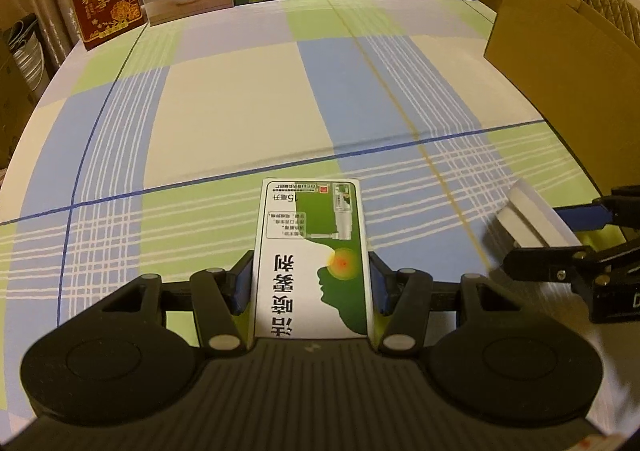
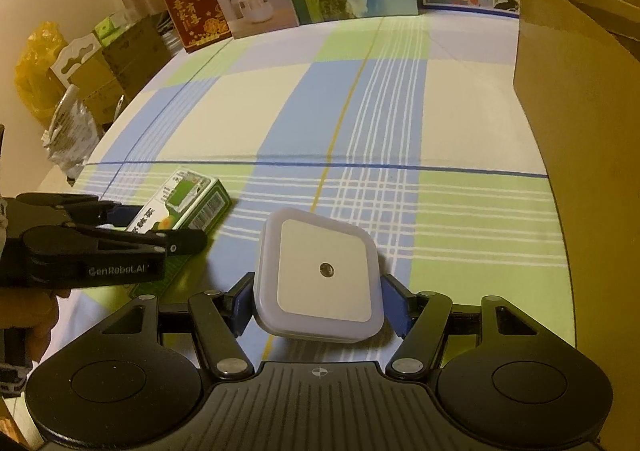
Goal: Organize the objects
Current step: 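Carry the medicine box and white device with both tools over the cardboard box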
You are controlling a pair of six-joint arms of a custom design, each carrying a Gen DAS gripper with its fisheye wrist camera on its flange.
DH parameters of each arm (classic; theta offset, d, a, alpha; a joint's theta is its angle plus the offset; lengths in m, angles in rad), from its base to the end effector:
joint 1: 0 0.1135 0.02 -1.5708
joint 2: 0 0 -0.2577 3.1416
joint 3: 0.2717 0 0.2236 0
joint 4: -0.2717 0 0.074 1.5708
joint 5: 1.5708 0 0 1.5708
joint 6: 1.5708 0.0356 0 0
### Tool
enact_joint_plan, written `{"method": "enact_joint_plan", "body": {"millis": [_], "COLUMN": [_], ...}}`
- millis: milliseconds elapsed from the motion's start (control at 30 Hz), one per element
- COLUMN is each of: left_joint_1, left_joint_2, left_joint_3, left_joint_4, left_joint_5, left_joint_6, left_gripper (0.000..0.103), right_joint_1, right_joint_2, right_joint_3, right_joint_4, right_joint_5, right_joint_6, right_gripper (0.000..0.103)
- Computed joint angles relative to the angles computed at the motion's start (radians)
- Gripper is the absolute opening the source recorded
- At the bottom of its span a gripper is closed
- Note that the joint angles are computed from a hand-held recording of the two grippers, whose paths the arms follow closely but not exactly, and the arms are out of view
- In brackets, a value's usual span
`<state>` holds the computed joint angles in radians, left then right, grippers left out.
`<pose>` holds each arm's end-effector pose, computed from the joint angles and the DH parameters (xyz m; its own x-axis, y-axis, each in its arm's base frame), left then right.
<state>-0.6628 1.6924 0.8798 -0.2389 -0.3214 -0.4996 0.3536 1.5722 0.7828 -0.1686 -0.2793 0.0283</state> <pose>0.2406 -0.1735 0.1606 -0.8212 0.0644 -0.5670 0.0761 0.9971 0.0030 0.2564 0.1051 0.1720 -0.7808 -0.2592 -0.5685 -0.4597 0.8546 0.2417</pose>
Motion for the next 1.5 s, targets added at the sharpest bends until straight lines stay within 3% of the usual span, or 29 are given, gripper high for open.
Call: {"method": "enact_joint_plan", "body": {"millis": [300, 500, 700, 967, 1167, 1300, 1500], "left_joint_1": [-0.04, -0.1, -0.259, -0.509, -0.663, -0.73, -0.805], "left_joint_2": [-0.066, -0.119, -0.144, -0.113, -0.035, 0.053, 0.202], "left_joint_3": [-0.004, 0.034, 0.175, 0.407, 0.561, 0.704, 0.959], "left_joint_4": [-0.043, -0.119, -0.293, -0.558, -0.704, -0.784, -0.879], "left_joint_5": [-0.04, -0.105, -0.205, -0.356, -0.426, -0.451, -0.468], "left_joint_6": [-0.042, -0.091, -0.221, -0.487, -0.663, -0.71, -0.742], "left_gripper": [0.05, 0.05, 0.05, 0.05, 0.05, 0.05, 0.05], "right_joint_1": [0.009, -0.028, -0.089, -0.291, -0.639, -1.006, -1.391], "right_joint_2": [-0.11, -0.269, -0.485, -0.733, -0.81, -0.747, -0.579], "right_joint_3": [-0.033, -0.062, -0.065, 0.0, 0.11, 0.218, 0.35], "right_joint_4": [-0.007, -0.09, -0.264, -0.575, -0.847, -1.09, -1.363], "right_joint_5": [0.06, 0.064, 0.036, -0.086, -0.283, -0.467, -0.579], "right_joint_6": [-0.015, -0.028, -0.05, -0.168, -0.437, -0.784, -1.242], "right_gripper": [0.062, 0.062, 0.062, 0.062, 0.062, 0.062, 0.062]}}
